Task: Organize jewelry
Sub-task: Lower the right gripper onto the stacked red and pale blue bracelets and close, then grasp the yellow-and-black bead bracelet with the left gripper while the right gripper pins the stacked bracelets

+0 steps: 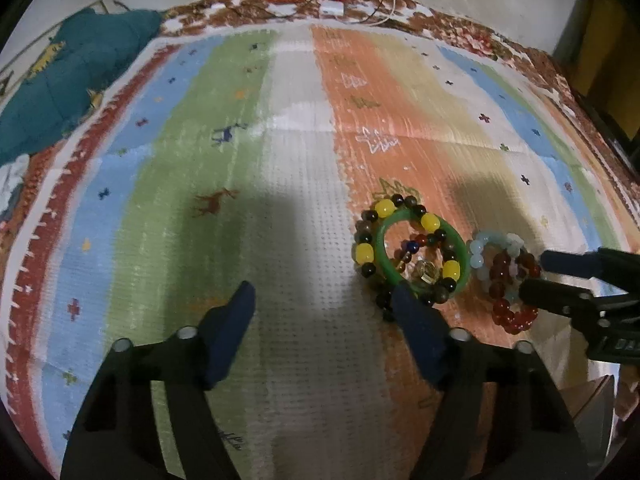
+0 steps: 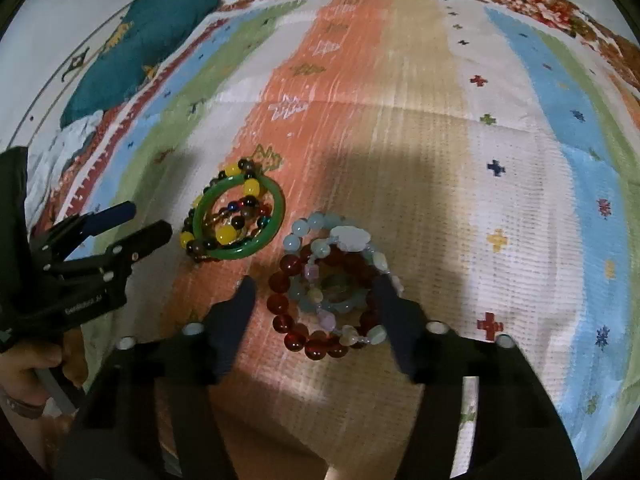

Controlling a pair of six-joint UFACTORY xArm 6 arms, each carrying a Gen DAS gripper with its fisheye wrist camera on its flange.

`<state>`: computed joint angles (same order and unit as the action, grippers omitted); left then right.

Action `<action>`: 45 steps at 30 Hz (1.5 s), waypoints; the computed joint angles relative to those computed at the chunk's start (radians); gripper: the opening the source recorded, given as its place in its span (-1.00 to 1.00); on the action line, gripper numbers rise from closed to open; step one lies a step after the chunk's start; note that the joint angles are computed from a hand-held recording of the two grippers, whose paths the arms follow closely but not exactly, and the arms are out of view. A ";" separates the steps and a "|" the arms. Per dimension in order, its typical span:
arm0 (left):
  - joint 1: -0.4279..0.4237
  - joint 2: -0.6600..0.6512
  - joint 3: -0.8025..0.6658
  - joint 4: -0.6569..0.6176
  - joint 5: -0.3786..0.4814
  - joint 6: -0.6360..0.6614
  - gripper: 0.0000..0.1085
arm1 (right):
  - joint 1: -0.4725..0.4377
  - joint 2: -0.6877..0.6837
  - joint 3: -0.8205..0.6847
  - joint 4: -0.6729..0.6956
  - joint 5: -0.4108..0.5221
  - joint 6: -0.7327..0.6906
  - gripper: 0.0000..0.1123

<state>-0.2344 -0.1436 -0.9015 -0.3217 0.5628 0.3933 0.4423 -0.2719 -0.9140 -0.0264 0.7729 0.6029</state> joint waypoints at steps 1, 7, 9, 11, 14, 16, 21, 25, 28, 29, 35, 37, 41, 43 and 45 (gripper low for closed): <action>0.002 0.005 -0.003 -0.004 0.000 -0.001 0.24 | 0.000 0.005 -0.003 0.001 0.000 -0.003 -0.04; 0.007 0.032 -0.024 -0.023 -0.022 -0.004 0.16 | 0.000 0.026 -0.020 0.019 -0.013 -0.029 -0.24; 0.007 0.039 -0.030 -0.024 -0.020 -0.005 0.13 | -0.002 0.036 -0.028 0.028 -0.006 -0.039 -0.33; 0.004 0.044 -0.030 -0.011 -0.026 -0.010 0.13 | -0.006 0.038 -0.029 0.037 -0.001 -0.044 -0.37; 0.001 0.050 -0.034 -0.023 -0.026 0.001 0.13 | -0.010 0.044 -0.029 0.038 0.002 -0.050 -0.37; -0.001 0.051 -0.035 -0.044 -0.031 0.019 0.13 | -0.014 0.047 -0.027 0.051 -0.004 -0.054 -0.37; -0.003 0.051 -0.039 -0.061 -0.030 0.033 0.13 | -0.015 0.053 -0.032 0.045 -0.008 -0.064 -0.47; -0.004 0.071 -0.054 -0.032 -0.021 0.005 0.11 | -0.018 0.056 -0.031 0.060 -0.013 -0.082 -0.56; -0.002 0.089 -0.066 -0.037 -0.026 0.005 0.11 | -0.020 0.053 -0.024 0.082 -0.023 -0.099 -0.65; -0.001 0.094 -0.071 -0.041 -0.027 0.008 0.11 | -0.020 0.053 -0.023 0.084 -0.023 -0.101 -0.65; -0.001 0.108 -0.078 -0.051 -0.032 0.018 0.11 | -0.033 0.050 -0.017 0.106 -0.009 -0.121 -0.68; -0.001 0.109 -0.078 -0.054 -0.033 0.020 0.11 | -0.032 0.056 -0.022 0.100 -0.009 -0.118 -0.68; -0.002 0.108 -0.077 -0.048 -0.034 0.017 0.11 | -0.034 0.073 -0.033 0.103 -0.016 -0.126 -0.68; -0.002 0.110 -0.077 -0.054 -0.035 0.023 0.11 | -0.033 0.081 -0.039 0.100 -0.015 -0.124 -0.68; -0.004 0.112 -0.077 -0.053 -0.038 0.030 0.11 | -0.024 0.095 -0.048 0.080 -0.008 -0.130 -0.68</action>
